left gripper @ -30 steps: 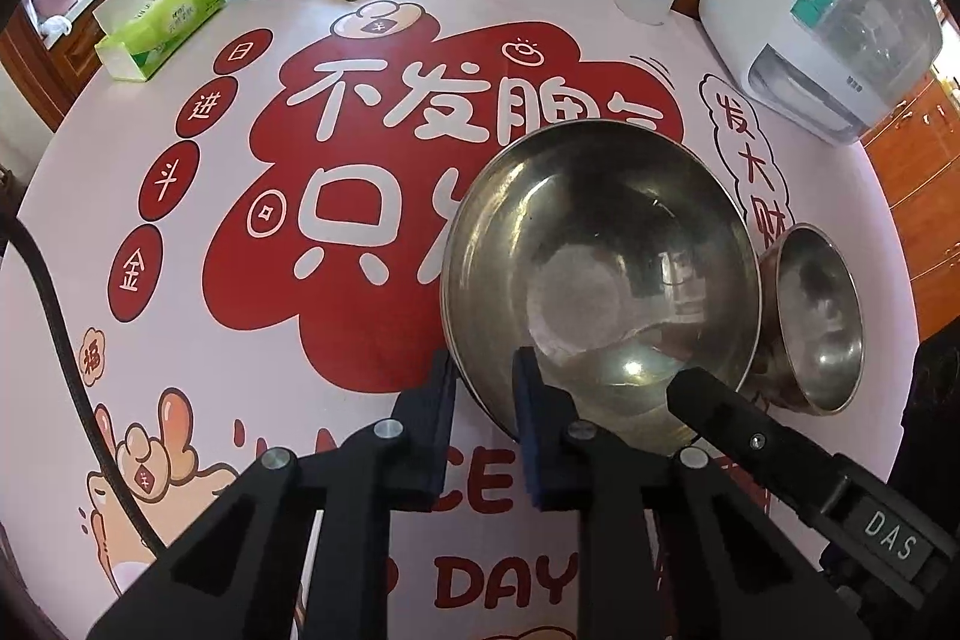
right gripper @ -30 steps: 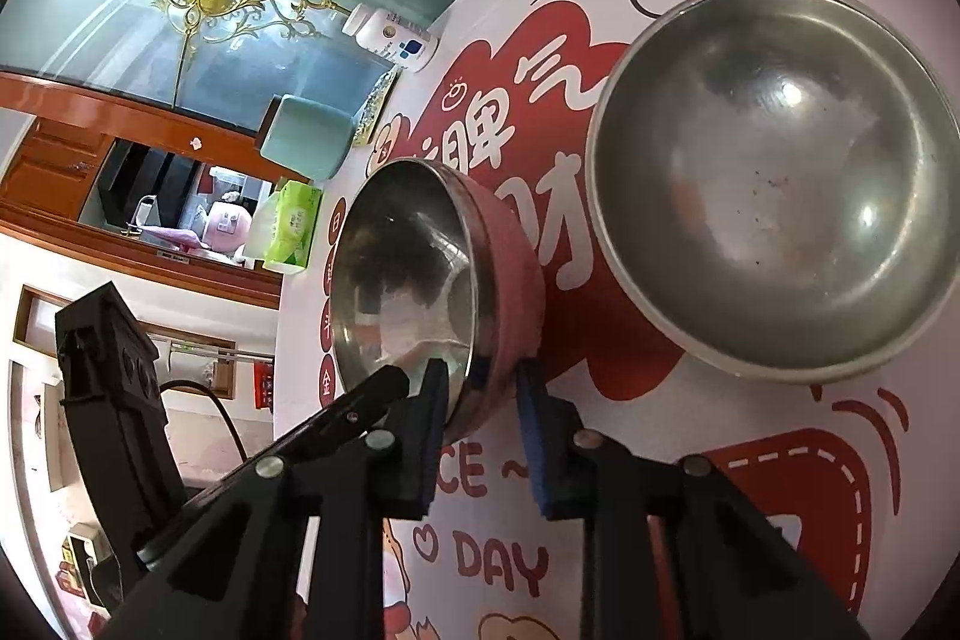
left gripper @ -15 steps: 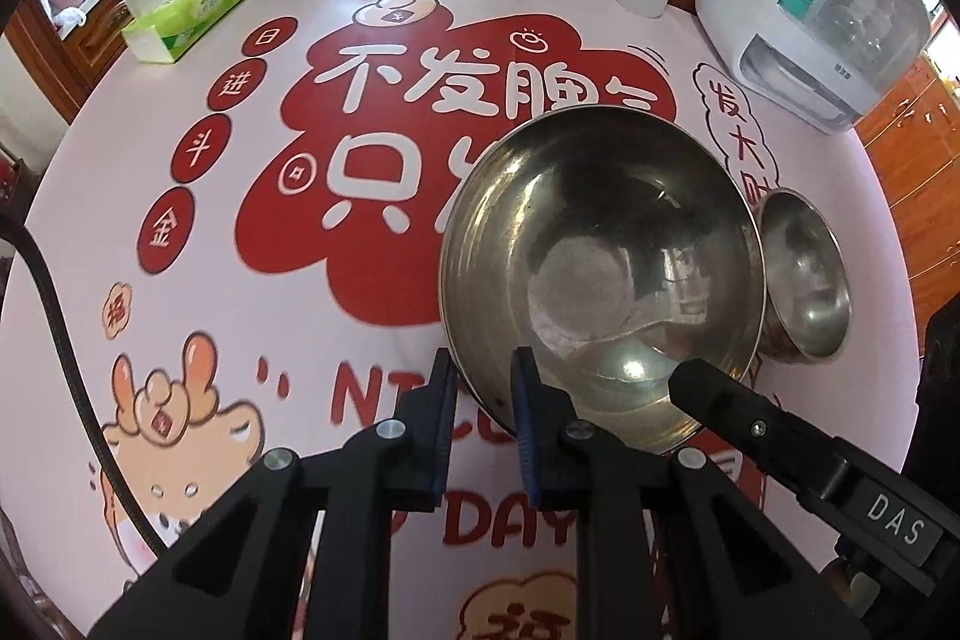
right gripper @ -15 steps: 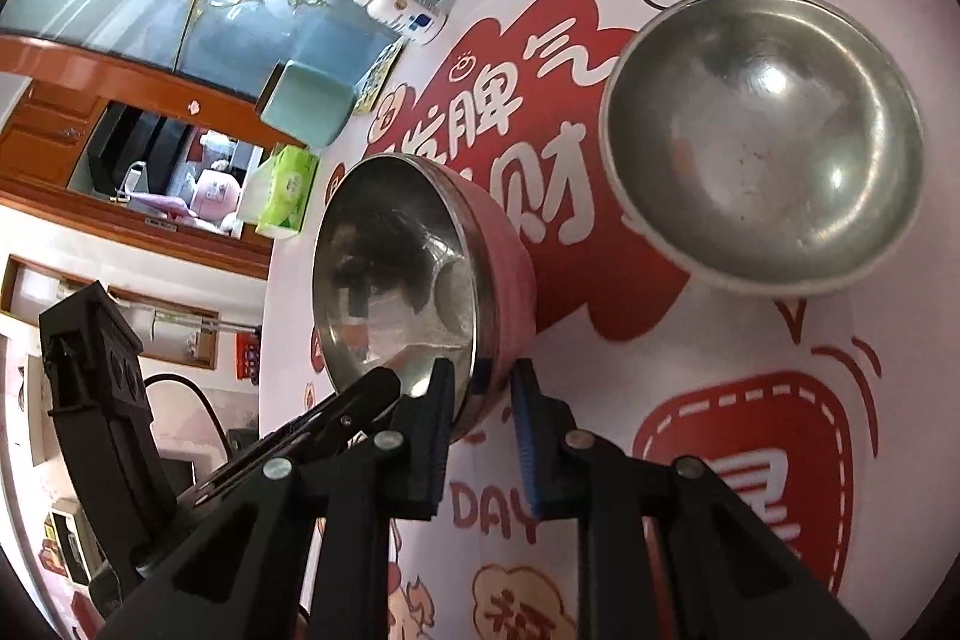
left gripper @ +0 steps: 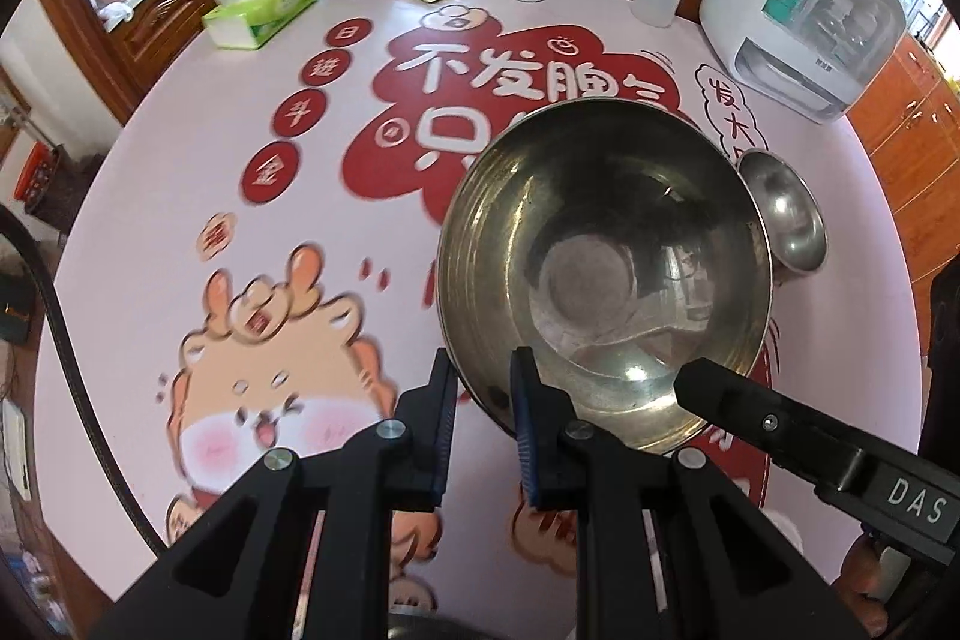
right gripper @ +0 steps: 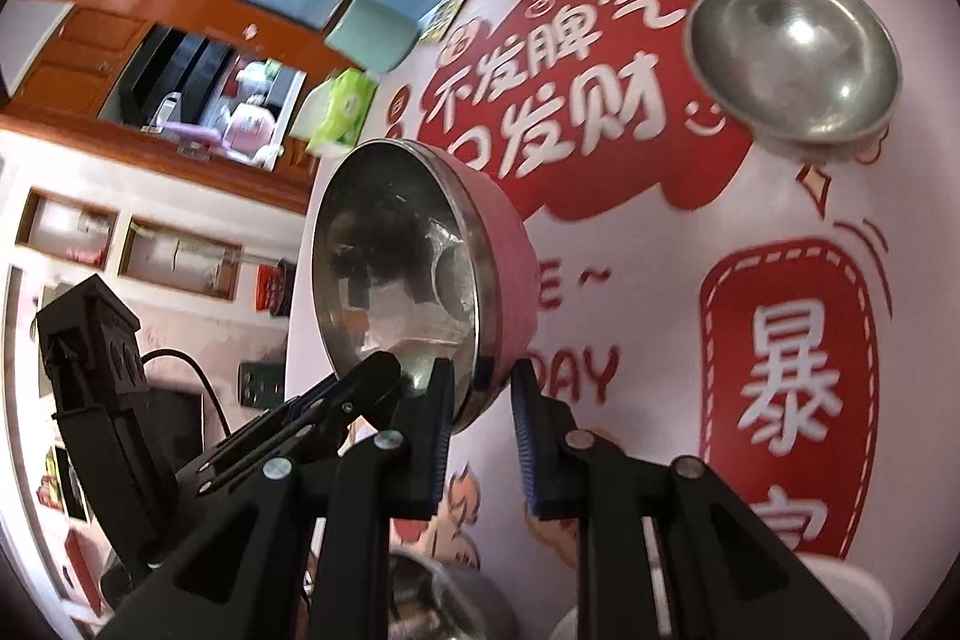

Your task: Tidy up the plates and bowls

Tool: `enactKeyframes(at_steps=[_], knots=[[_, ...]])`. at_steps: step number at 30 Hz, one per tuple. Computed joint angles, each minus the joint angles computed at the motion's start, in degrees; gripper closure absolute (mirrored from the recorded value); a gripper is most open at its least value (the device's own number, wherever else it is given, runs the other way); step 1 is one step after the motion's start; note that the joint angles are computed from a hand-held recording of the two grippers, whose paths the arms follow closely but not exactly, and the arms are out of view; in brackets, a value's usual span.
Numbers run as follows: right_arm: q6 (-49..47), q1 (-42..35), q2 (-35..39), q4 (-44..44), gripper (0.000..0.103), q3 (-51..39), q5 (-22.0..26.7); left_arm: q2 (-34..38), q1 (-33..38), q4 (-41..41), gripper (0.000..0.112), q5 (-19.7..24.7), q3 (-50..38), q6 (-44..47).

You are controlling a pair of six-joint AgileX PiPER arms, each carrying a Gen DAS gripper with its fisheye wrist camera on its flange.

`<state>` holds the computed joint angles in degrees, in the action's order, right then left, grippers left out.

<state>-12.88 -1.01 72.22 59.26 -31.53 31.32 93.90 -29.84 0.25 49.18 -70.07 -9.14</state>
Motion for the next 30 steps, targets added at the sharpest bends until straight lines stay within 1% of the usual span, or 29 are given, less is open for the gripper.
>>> enactKeyframes(at_steps=[2,7,13,18,22,28,30], knots=[[3.6,2.8,-1.4,-2.4,0.084,-0.1,0.1,-3.0,0.8,-0.1,0.096,0.0,2.7,0.0],[8.5,8.0,-3.7,-6.2,0.084,-0.5,1.2,-9.7,2.8,0.1,0.096,0.4,8.9,0.2],[15.3,16.1,-5.7,-10.5,0.084,-0.5,0.4,-17.4,6.7,-1.6,0.096,1.5,15.7,2.9],[21.7,22.8,-6.5,-14.2,0.084,-0.8,-0.5,-23.7,10.4,-3.2,0.096,3.6,20.3,6.5],[28.4,29.1,-7.5,-17.5,0.084,-0.7,-1.8,-28.6,15.3,-5.8,0.096,6.4,23.4,11.6],[43.8,39.5,-8.2,-25.9,0.084,-0.6,-4.2,-34.0,22.9,-9.6,0.096,11.2,27.0,20.5],[52.4,44.0,-8.3,-30.9,0.084,-0.5,-5.7,-35.6,25.8,-10.6,0.096,12.9,28.0,24.2]])
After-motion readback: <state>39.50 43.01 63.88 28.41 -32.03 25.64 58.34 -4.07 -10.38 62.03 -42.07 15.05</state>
